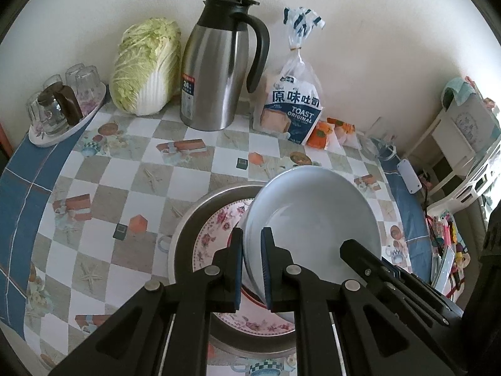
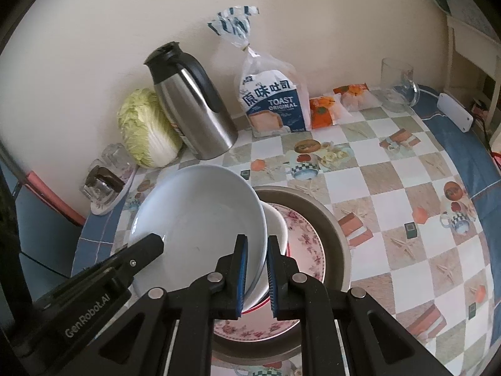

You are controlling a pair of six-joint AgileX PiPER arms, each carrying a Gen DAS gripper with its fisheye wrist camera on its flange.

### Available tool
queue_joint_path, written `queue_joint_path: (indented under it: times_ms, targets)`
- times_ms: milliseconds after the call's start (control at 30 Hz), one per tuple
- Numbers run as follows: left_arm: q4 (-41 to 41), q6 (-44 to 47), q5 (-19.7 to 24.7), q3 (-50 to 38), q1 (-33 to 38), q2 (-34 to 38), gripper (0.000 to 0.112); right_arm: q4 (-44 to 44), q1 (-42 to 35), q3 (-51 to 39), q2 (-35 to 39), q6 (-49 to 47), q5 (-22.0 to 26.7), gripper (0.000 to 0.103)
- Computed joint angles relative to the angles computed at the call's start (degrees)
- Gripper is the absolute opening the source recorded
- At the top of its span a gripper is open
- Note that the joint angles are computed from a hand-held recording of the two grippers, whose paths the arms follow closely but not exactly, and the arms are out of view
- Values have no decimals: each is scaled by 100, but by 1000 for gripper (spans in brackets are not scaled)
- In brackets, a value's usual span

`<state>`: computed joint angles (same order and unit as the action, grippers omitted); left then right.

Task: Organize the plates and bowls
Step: 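Lower the white round bowl onto the bowl stack with both tools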

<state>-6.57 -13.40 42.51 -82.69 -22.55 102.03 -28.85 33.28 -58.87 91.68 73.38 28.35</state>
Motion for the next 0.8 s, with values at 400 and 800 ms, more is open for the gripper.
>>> queue_joint_path:
  times_ms: [400,800]
  targets:
    - [147,-137,119,-214,-54,220,11,114,-133,-25,184,-142,-81,13]
    - [169,-172,208,-310,-82,344,11,-11,-108,-90,230,-80,41,13]
